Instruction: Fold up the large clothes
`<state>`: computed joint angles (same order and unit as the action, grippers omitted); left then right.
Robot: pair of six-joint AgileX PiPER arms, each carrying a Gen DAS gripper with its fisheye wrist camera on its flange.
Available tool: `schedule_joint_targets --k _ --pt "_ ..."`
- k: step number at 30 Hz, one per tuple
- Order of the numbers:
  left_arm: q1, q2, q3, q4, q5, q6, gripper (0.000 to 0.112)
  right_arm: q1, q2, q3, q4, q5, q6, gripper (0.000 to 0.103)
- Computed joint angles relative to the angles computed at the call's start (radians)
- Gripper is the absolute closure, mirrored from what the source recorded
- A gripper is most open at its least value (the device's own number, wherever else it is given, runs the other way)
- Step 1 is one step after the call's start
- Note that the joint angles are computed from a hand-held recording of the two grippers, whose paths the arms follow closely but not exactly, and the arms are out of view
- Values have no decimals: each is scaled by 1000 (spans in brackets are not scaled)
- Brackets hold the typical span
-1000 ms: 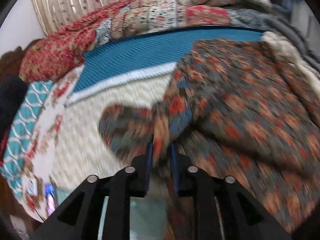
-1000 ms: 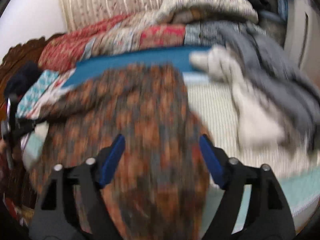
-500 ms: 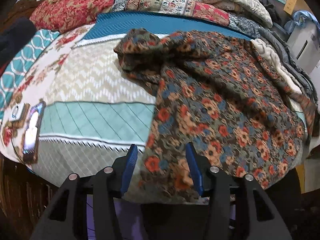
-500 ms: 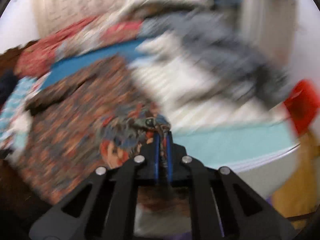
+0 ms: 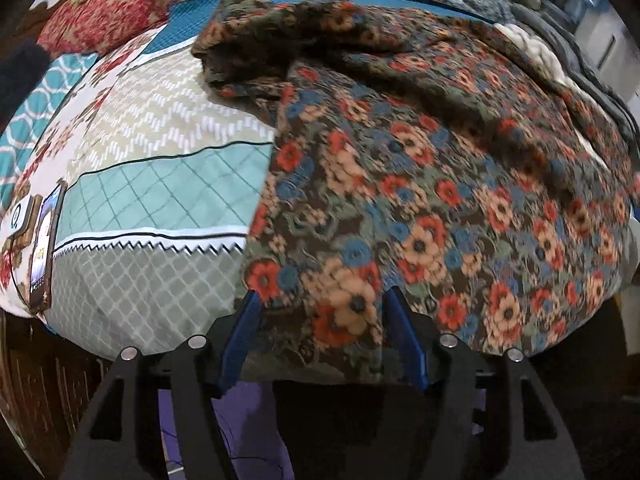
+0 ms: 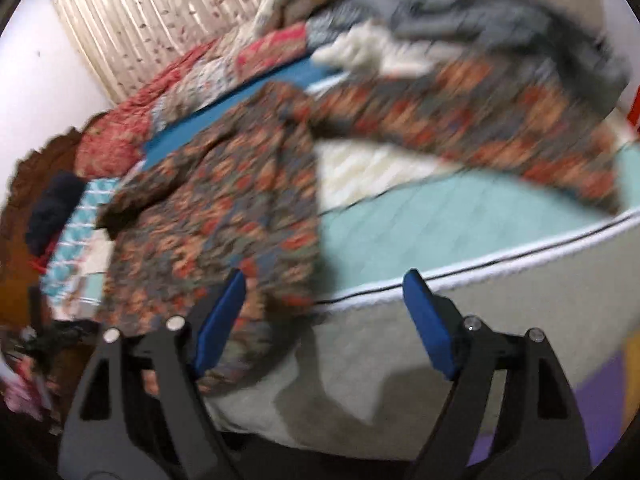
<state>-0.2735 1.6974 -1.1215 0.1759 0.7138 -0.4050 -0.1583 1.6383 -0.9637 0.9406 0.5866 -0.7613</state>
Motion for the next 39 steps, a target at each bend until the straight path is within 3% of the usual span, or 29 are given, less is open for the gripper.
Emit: schedule_joint_targets --k 1,2,3,7,8,9,10,11,14,18,24,28,30,32,34,35,37,39 --pt "-10 -8 18 12 -13 -7 112 18 51 -60 -5 47 25 48" --pt "-15 -13 28 20 -21 -9 112 63 124 -141 -50 110 88 85" --pt "-16 -19 35 19 -27 1 112 113 161 -218 -100 134 164 88" --pt "35 -58 39 -46 -55 38 101 235 250 -489 -8 216 219 88" --pt "58 -57 29 -65 -51 38 100 278 299 -581 -30 222 248 82" --pt "72 -46 14 -54 -36 16 100 313 347 -670 -91 245 297 57" --pt "80 -27 -6 -34 -14 -13 100 358 401 -756 -186 259 348 40" --pt "97 -12 -18 -38 -1 -10 100 386 426 -801 -283 267 400 30" --pt "132 21 -39 -56 29 -14 100 377 376 -701 -332 185 396 30" --pt "147 27 -17 -103 1 25 100 193 217 -438 12 139 146 30" --pt "125 21 -27 -155 33 77 101 28 131 -246 87 201 36 30" --pt "103 -29 8 -177 19 83 101 71 173 -224 130 190 -5 33" --pt "100 -25 11 -162 28 77 101 134 207 -265 112 181 59 41" --pt "102 -9 12 -152 32 74 101 268 228 -355 -48 160 177 42" --pt "98 4 11 -137 29 58 101 425 247 -403 -248 47 249 42" --pt "104 5 13 -133 27 63 101 463 258 -431 -332 36 312 42" --pt "100 11 8 -112 26 50 101 489 268 -453 -381 26 358 42" --pt "89 15 6 -95 23 31 101 451 259 -423 -304 16 315 42"
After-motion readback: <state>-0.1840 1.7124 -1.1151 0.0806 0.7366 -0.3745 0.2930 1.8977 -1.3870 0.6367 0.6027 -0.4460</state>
